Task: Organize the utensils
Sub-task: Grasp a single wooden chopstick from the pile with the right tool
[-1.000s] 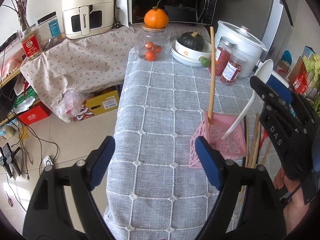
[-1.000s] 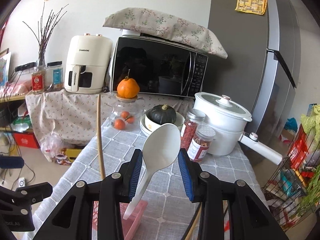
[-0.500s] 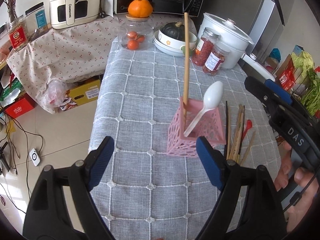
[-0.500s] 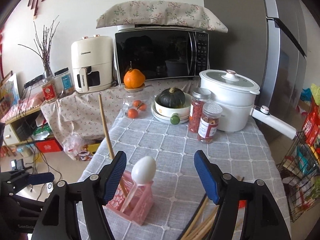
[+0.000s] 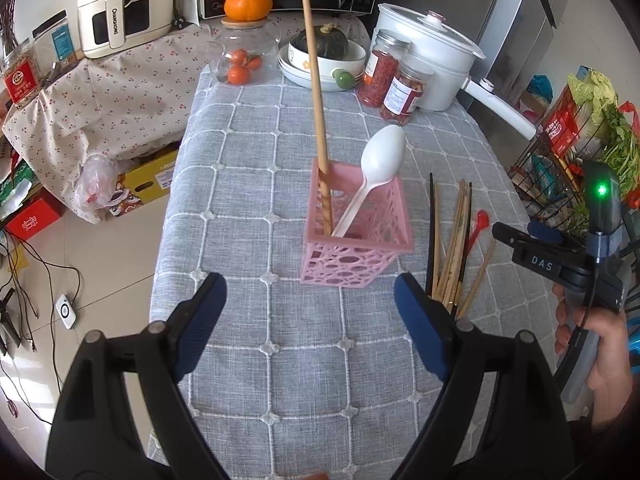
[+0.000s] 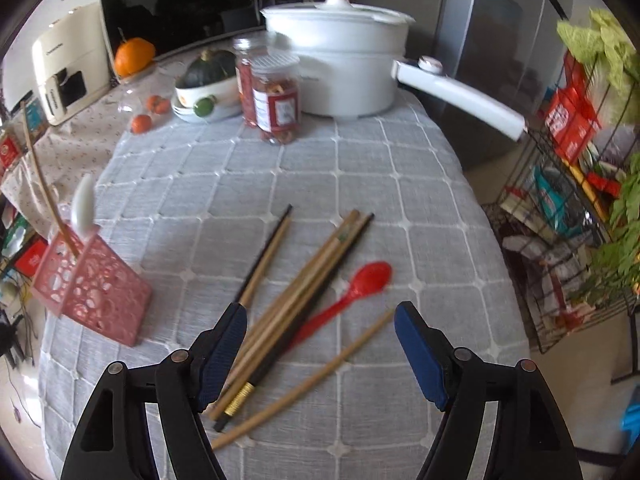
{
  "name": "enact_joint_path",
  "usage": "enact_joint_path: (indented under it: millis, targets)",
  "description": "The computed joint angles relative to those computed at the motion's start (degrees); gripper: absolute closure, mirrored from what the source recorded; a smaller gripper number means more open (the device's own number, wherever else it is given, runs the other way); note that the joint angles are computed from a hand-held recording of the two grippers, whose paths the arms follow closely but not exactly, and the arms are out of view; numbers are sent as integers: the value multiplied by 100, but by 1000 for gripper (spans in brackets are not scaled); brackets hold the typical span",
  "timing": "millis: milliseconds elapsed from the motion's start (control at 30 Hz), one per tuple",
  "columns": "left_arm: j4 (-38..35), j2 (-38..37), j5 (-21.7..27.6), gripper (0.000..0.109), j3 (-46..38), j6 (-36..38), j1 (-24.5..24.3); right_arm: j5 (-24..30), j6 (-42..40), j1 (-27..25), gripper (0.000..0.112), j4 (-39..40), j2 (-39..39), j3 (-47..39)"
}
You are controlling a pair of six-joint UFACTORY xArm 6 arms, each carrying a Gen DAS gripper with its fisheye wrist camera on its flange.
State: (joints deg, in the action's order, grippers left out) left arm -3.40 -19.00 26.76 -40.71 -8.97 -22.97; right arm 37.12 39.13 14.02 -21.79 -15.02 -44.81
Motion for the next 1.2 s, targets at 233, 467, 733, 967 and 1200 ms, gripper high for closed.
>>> enact_joint_path:
  millis: [233,467,733,967,1200]
  targets:
    - [15,66,106,22,-47,41,-112,313,-180,-314,35,709,417,-81]
    - [-461,34,131,22,-32,509,-156,473,-200,-390,35,966,848,-232]
    - [-727,-32,123,22,4,801,-258,479,-81,-295,59,950,901,-251]
    - [-653,-162,-27,22,102,914,-400,305,-416,-421,92,1366,735,-99]
    - [-360,-267,-145,23,157,935,-684,113,-1312,-719,106,2333,501,149]
